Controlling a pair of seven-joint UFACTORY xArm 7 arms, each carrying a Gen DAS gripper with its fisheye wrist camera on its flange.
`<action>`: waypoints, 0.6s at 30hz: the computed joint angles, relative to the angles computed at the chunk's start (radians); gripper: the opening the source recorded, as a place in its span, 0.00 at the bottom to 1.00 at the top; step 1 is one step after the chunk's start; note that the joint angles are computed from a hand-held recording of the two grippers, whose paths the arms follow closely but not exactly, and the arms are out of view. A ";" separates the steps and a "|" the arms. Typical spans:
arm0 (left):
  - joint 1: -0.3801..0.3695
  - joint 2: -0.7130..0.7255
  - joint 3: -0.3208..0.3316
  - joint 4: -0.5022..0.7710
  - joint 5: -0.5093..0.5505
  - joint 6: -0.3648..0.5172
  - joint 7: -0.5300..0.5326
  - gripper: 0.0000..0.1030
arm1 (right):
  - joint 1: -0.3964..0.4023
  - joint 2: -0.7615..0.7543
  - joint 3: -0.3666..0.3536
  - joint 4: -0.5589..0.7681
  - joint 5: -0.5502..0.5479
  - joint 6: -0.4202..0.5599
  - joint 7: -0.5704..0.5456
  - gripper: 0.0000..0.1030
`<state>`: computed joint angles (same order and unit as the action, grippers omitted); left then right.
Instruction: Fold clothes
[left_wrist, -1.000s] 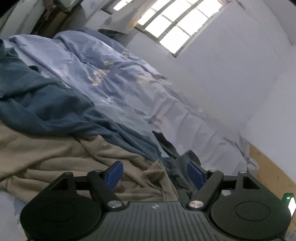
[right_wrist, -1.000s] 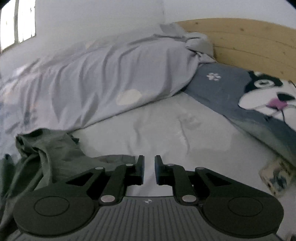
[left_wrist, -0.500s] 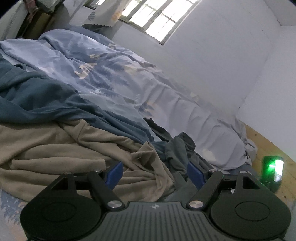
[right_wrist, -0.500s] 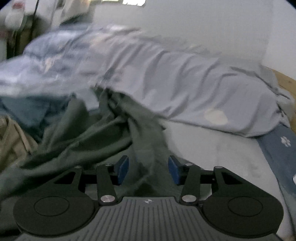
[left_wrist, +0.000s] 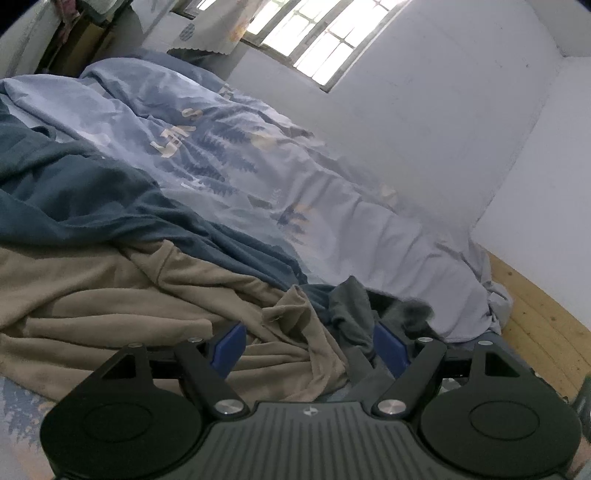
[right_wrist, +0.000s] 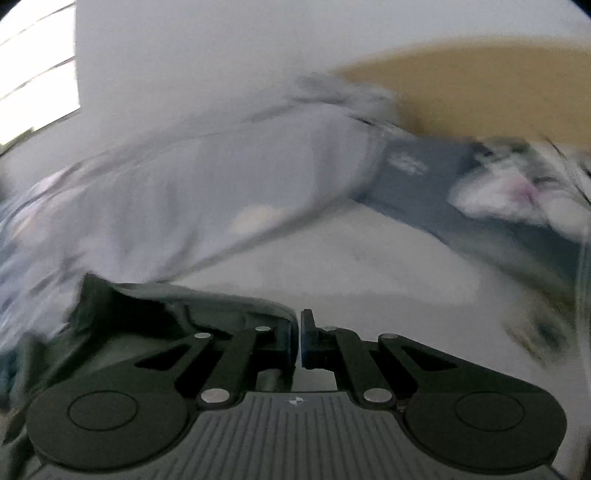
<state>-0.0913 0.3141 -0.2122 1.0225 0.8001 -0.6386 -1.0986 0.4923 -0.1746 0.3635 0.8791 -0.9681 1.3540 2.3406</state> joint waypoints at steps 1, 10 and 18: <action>0.001 -0.001 0.000 -0.001 0.003 -0.003 0.001 0.74 | 0.005 -0.044 -0.005 -0.048 0.043 -0.030 0.058 0.14; -0.012 -0.014 0.010 -0.004 0.023 -0.021 0.049 0.74 | 0.020 -0.077 0.105 -0.038 0.122 0.026 0.161 0.41; -0.072 -0.090 0.028 -0.054 -0.053 -0.015 0.232 0.75 | 0.089 0.018 0.098 0.088 -0.018 0.180 0.020 0.46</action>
<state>-0.1631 0.2240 -0.1844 0.9689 0.7475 -0.6538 -0.8668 0.5817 -0.1567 0.4620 0.9669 -0.9864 1.5339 2.3609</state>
